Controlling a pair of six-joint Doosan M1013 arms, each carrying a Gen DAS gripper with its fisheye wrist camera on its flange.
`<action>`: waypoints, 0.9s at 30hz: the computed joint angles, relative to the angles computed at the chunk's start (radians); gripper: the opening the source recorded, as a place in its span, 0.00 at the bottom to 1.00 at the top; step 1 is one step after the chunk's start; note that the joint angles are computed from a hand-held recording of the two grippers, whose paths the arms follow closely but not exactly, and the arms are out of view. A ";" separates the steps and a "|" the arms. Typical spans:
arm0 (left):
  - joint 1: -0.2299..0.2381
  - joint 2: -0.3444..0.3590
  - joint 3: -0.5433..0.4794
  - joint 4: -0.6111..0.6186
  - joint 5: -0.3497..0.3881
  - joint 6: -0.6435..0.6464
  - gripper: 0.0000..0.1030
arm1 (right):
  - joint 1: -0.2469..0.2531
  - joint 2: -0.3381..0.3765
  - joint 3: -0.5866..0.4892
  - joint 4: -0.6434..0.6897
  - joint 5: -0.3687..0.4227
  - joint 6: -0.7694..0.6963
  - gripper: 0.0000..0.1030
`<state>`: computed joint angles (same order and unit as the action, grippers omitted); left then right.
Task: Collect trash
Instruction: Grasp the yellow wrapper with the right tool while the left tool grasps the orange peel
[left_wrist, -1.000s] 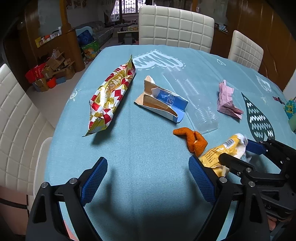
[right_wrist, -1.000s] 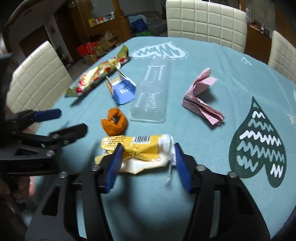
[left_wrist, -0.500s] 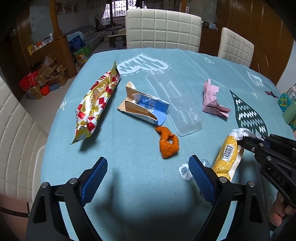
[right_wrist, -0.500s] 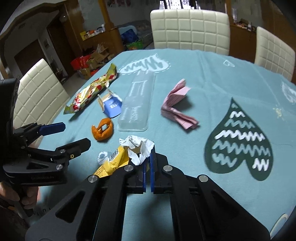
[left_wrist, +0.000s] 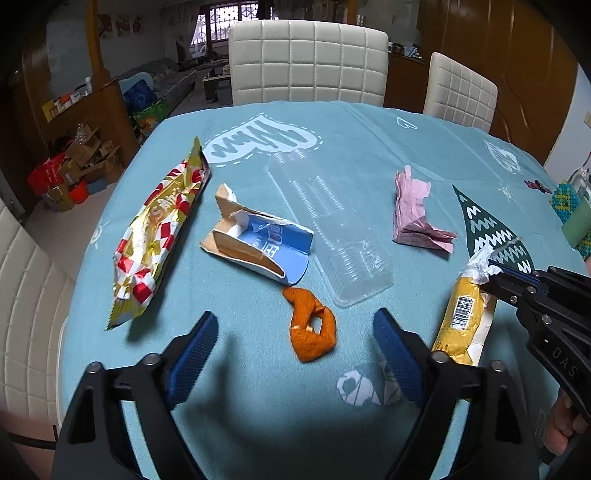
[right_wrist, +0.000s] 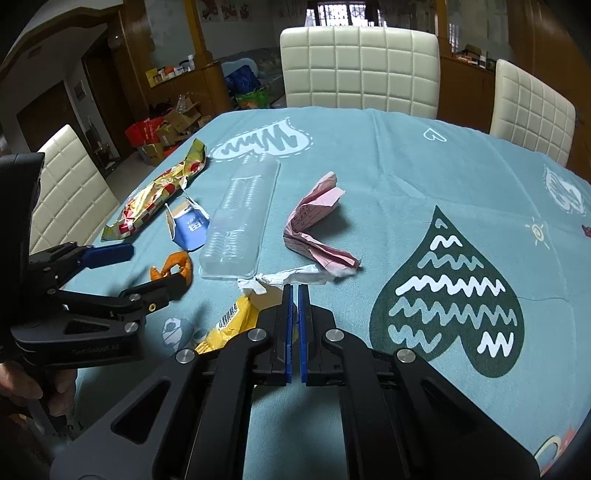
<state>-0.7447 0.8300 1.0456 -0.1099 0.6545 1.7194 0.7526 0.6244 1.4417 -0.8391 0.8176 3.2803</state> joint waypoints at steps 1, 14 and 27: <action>0.001 0.004 -0.006 -0.003 0.009 0.008 0.63 | -0.001 0.000 0.001 -0.001 -0.004 0.003 0.04; 0.005 -0.009 0.008 -0.091 -0.012 0.110 0.23 | 0.002 -0.004 -0.008 -0.024 -0.006 0.014 0.04; 0.008 -0.041 0.058 -0.072 -0.049 0.089 0.23 | 0.035 -0.016 0.013 -0.021 0.008 0.141 0.94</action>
<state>-0.7370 0.7892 1.1034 -0.1820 0.6050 1.8089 0.7878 0.6082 1.4545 -0.8605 0.8261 3.4212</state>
